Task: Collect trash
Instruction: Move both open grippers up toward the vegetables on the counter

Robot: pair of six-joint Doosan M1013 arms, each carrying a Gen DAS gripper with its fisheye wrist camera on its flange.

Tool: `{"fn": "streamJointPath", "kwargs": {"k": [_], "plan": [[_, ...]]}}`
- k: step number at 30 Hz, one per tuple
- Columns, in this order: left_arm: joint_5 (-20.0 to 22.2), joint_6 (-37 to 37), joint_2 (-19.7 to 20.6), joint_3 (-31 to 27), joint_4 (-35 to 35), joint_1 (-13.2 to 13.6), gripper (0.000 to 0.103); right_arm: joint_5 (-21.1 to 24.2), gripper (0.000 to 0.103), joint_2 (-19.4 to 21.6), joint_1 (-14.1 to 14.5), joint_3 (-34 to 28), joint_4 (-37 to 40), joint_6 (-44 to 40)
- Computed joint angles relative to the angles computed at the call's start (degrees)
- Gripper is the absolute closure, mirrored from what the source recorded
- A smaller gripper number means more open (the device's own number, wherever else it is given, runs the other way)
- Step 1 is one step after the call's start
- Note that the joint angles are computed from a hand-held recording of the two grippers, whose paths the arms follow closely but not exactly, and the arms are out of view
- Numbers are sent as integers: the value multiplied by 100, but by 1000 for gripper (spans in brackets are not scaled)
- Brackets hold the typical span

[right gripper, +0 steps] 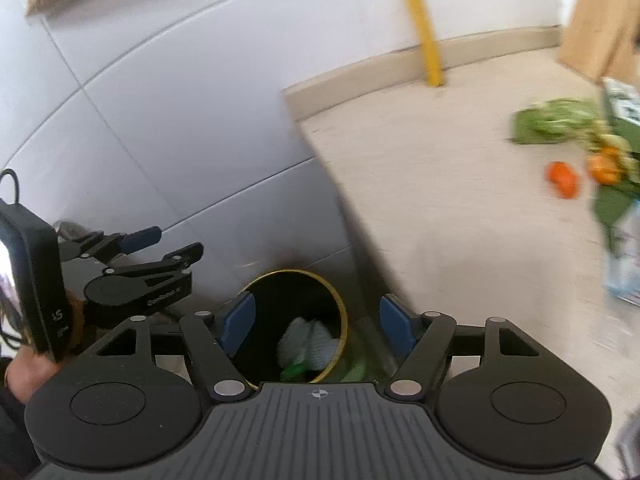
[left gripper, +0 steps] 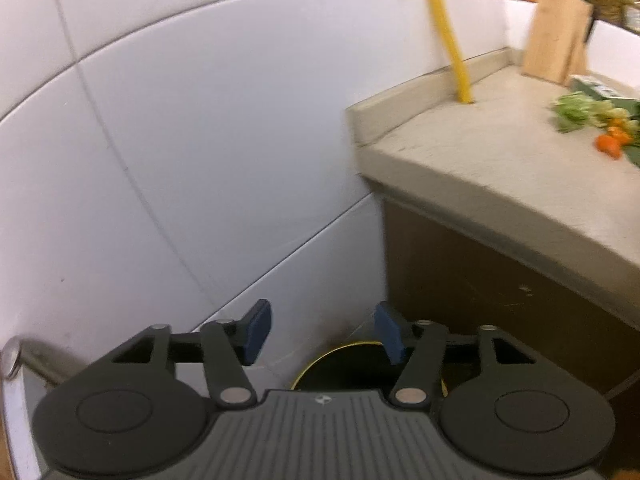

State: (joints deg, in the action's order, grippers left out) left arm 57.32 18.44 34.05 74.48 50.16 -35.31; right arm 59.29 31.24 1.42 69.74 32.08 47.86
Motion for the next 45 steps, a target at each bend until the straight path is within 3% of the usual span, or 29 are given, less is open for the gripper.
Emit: {"fn": "streamJointPath", "kwargs": {"k": [5,8,16,22,27,32,37,45], "plan": [[-347,-73,-73,119,248,-52,30,-564,18,-316,-304,323,-38,-113],[-457,2,-80,130,241,-62,29,-867,15,-372,-436,398,-208,51],[-747,200,-99,129,127,-103,28,-978,7,-276,-859,153,-347,611],[-1469,-256,-126,-8,300,-166,21,-1096,5,-72,-973,-117,-522,647],[-2109,91,-4,-362,46,-132,20,-814,3,220,-1068,-596,-309,-180],[-2552,1084,174,-753,-941,-50,20,-379,2,486,-1078,-1175,-573,-1443],[-2696,1765,363,-1113,-1929,13,20,274,2,842,-1030,-1837,-766,-2081],[-2723,2285,532,-1450,-2694,107,20,1513,0,1405,-891,-2824,-1196,-3172]]}}
